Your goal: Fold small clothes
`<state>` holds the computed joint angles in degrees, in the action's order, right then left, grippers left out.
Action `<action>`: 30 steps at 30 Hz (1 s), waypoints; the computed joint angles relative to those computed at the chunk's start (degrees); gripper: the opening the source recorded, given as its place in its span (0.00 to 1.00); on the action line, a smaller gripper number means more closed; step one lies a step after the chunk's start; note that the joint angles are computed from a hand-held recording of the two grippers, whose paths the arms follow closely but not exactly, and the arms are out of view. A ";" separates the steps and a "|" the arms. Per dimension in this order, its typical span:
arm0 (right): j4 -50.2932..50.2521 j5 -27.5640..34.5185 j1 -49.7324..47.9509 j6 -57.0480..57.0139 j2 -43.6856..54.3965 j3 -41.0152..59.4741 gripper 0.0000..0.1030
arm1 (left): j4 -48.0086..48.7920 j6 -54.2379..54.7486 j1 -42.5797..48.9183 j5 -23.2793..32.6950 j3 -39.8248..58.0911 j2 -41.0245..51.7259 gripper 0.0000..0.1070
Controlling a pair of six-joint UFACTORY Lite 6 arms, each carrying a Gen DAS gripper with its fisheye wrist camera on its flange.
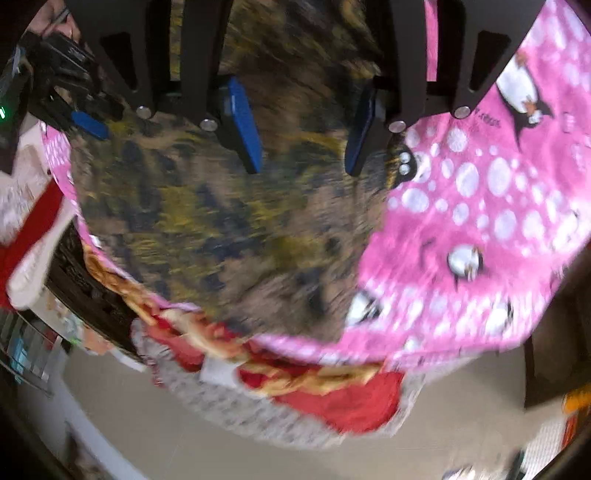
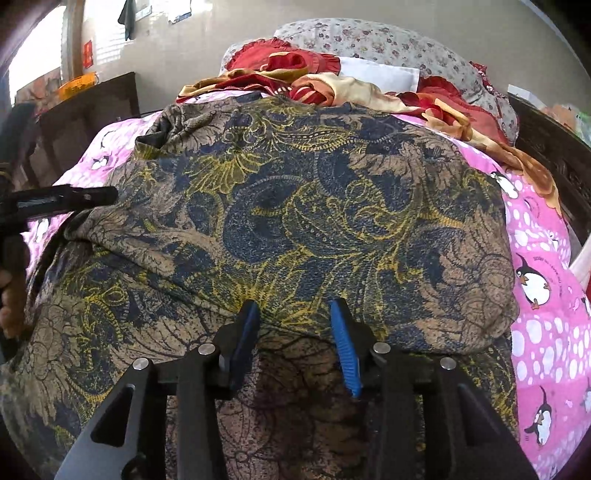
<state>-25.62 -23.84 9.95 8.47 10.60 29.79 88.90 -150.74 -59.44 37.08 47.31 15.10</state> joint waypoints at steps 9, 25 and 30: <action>0.77 0.06 0.80 -0.98 -0.67 -0.81 0.33 | -4.17 4.06 -0.73 -3.43 5.92 8.83 0.71; -0.88 0.27 0.68 0.93 -0.36 -0.23 0.34 | -13.77 -4.88 -15.72 8.99 -23.30 -30.80 0.69; -0.89 0.89 0.76 1.00 -0.84 -0.27 0.34 | -32.71 -0.39 -35.20 17.76 -28.90 -42.03 0.69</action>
<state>-26.51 -22.95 10.71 9.47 9.76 29.52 56.19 -151.13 -94.64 54.85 18.41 -26.93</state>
